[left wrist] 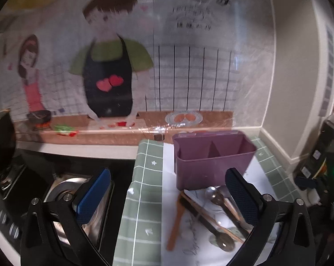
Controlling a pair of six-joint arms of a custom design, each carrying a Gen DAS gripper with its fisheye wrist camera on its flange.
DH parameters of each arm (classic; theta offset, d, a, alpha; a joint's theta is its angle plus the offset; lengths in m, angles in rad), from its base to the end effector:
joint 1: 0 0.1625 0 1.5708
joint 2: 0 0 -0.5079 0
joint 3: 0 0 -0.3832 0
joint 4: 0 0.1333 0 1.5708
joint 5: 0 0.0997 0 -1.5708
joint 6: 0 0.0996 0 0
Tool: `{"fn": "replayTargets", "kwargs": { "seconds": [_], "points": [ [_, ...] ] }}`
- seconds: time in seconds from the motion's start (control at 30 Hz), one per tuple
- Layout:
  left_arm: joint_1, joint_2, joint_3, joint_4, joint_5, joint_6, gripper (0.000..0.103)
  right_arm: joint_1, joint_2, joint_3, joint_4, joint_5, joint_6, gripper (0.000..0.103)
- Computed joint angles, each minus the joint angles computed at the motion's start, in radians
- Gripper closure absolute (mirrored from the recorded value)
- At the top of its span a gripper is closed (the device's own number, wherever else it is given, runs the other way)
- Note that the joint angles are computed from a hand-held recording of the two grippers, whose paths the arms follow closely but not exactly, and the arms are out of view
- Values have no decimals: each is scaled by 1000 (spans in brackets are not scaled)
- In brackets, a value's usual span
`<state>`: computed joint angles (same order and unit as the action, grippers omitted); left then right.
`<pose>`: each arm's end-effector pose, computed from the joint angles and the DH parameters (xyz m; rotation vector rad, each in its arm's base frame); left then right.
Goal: Organize utensils
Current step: 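Grasp the light blue spoon with the right tool while the left tool grasps the small white spoon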
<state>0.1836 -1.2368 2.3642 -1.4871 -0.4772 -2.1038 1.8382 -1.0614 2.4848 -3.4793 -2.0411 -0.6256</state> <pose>-0.2773 -0.2770 0.1868 0.0780 1.9224 -1.2761 0.1996 -0.3948 0.1948 0.9654 -2.3668 0.5123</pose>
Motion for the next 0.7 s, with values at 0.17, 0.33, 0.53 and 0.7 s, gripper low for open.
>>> {"fn": "replayTargets", "kwargs": {
  "seconds": [0.17,0.33,0.53,0.7],
  "points": [
    [108,-76,138,-473,50,413,9,-21,119,-129,155,-83,127,28],
    [186,-25,217,-868,10,690,17,-28,186,-175,180,-124,213,40],
    [204,45,244,-977,-69,728,17,-17,235,-180,114,-149,133,68],
    [143,89,270,-980,-157,650,18,-36,155,-138,168,-94,137,72]
  ]
}}
